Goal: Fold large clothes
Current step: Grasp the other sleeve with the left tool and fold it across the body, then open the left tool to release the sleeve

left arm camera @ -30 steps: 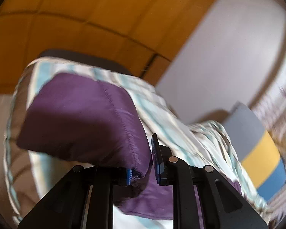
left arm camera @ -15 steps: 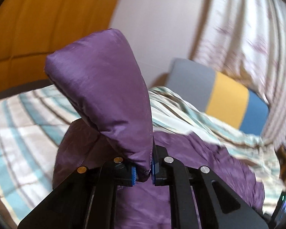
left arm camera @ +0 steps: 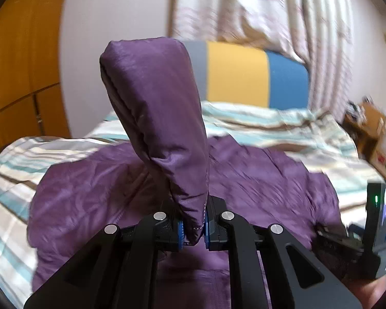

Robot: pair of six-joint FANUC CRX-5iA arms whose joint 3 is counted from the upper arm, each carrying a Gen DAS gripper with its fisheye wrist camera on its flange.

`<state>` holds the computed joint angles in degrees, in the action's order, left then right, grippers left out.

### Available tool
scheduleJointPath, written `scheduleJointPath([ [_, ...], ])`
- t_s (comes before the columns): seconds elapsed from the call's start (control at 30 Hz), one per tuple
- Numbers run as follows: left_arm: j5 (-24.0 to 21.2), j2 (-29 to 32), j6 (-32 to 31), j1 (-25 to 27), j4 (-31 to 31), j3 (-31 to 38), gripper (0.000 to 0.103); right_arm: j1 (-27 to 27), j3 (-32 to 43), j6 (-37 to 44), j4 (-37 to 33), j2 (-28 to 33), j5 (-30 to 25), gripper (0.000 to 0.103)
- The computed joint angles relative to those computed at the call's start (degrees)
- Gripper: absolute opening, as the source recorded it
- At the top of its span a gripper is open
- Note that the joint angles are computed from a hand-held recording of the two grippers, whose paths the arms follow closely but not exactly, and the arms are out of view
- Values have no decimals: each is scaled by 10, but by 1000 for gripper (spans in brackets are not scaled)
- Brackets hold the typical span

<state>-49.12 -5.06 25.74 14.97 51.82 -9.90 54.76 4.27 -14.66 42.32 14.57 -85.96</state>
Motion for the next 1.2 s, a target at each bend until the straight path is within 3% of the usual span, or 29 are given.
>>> scheduleJointPath([
  [0.2,-23,18,10,-35,-93,23,13,-2,-3,-1,-1,-2,6,100],
  [0.27,-37,25,7,-39,-116,32,36,-2,-4,-2,0,-3,8,101],
  [0.3,-48,25,-8,-37,-108,30,61,-2,-4,-2,0,-3,8,101],
  [0.33,-49,21,-22,-35,-97,23,73,-2,-4,-2,-1,-3,8,101],
  [0.43,-39,-2,-73,-28,-42,-13,73,-2,-5,-2,-1,-4,8,101],
  [0.53,-97,-1,-78,0,-15,-10,73,-1,-9,-5,0,-7,12,101],
  [0.7,-148,28,-12,56,11,26,73,3,-11,-2,10,-14,17,101],
  [0.77,-141,43,26,73,13,41,73,9,8,18,26,-3,-2,101],
  [0.9,-109,102,137,89,-45,111,73,24,38,53,104,14,26,101],
  [0.97,-114,132,186,92,-78,151,73,20,69,88,119,34,40,101],
  [1.1,-118,175,243,96,-132,201,72,-5,169,190,69,101,50,101],
  [1.2,-105,181,229,96,-159,207,70,-17,173,193,30,115,63,101],
])
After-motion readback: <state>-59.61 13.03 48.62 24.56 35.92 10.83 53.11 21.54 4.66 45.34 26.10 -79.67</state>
